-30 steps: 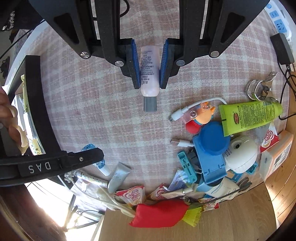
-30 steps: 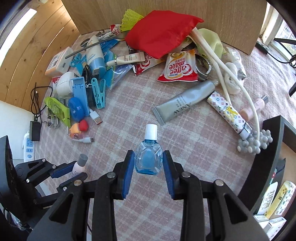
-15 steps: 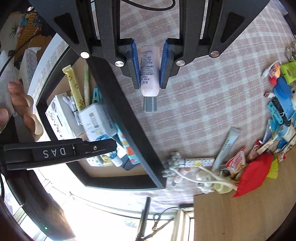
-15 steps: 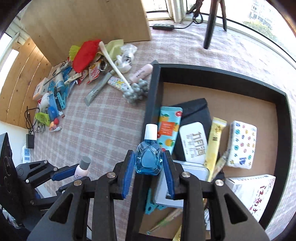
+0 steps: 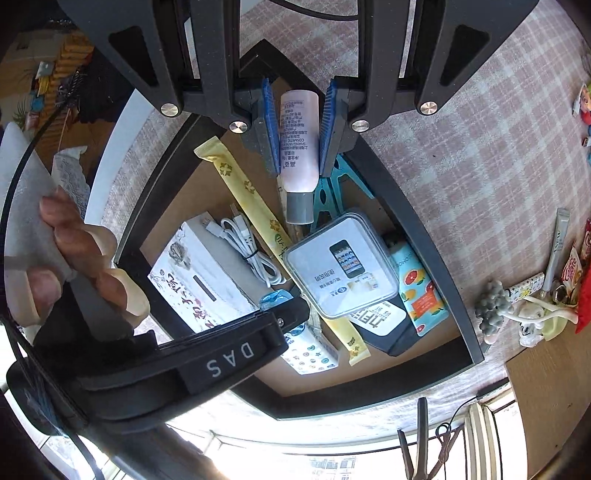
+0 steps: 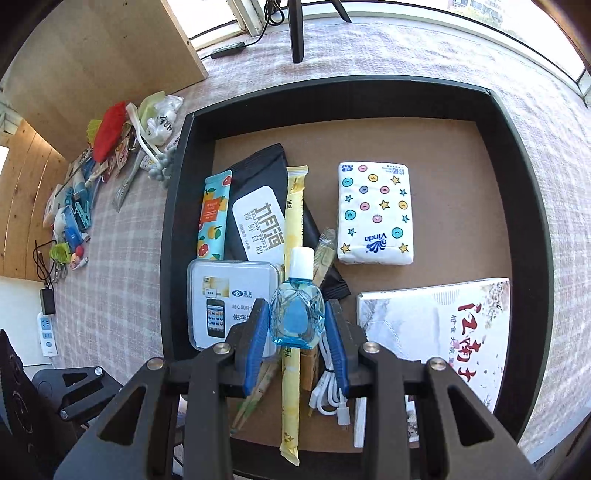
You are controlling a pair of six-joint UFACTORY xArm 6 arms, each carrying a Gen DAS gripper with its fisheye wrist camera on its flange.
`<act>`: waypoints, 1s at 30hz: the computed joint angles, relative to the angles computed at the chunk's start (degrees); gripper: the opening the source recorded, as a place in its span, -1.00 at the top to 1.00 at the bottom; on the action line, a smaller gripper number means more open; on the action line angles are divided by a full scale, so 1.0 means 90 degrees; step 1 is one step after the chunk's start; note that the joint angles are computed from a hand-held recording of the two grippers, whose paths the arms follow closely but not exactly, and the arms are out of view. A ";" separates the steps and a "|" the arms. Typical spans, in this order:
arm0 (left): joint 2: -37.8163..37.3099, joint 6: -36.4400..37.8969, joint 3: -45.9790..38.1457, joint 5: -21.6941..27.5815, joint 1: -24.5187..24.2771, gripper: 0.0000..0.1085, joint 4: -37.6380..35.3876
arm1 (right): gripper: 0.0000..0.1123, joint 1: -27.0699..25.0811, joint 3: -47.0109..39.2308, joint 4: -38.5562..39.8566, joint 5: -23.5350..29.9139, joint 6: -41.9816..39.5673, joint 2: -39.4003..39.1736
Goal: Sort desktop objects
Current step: 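Carry both bottles into the tray and open both grippers, then grasp the silver tube with the left gripper while the right grasps the white beaded stick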
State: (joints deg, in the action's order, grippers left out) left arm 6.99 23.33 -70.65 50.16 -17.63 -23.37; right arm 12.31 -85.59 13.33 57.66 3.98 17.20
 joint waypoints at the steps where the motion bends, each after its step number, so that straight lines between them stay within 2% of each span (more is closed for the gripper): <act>1: -0.0004 -0.0016 0.0003 -0.0006 -0.0032 0.64 0.0036 | 0.45 -0.0011 0.0036 -0.0004 -0.0006 0.0006 -0.0019; 4: -0.0023 0.0000 0.0003 0.0003 -0.0133 0.64 0.0201 | 0.45 -0.0029 0.0060 0.0040 0.0047 -0.0064 -0.0026; 6: -0.0041 0.0015 -0.0017 0.0086 -0.0152 0.26 0.0223 | 0.38 -0.0036 -0.0018 0.0038 0.0177 -0.0023 0.0036; 7: -0.0114 -0.0006 0.0071 -0.0053 -0.0160 0.08 0.0248 | 0.36 -0.0033 -0.0013 0.0032 0.0171 0.0001 0.0031; 10: -0.0241 -0.0082 0.0196 -0.0244 -0.0147 0.15 0.0448 | 0.36 0.0030 -0.0030 -0.0061 0.0085 -0.0015 0.0013; 23: -0.0238 -0.0284 0.0169 -0.0339 0.0470 0.15 0.0516 | 0.36 0.0374 -0.0971 -0.0021 0.0283 -0.0115 0.0506; 27: 0.0048 -0.0541 -0.0059 -0.0468 0.0807 0.15 0.0817 | 0.36 0.0532 -0.1796 -0.0010 0.0412 -0.0182 0.0997; 30: 0.0383 -0.0785 -0.0415 -0.0473 0.1143 0.15 0.1094 | 0.36 0.0688 -0.2870 -0.0153 0.0626 -0.0237 0.1640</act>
State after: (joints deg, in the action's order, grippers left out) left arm 10.44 16.26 -74.38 45.90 -7.35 -13.53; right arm 18.50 -111.42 11.96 63.29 1.86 31.96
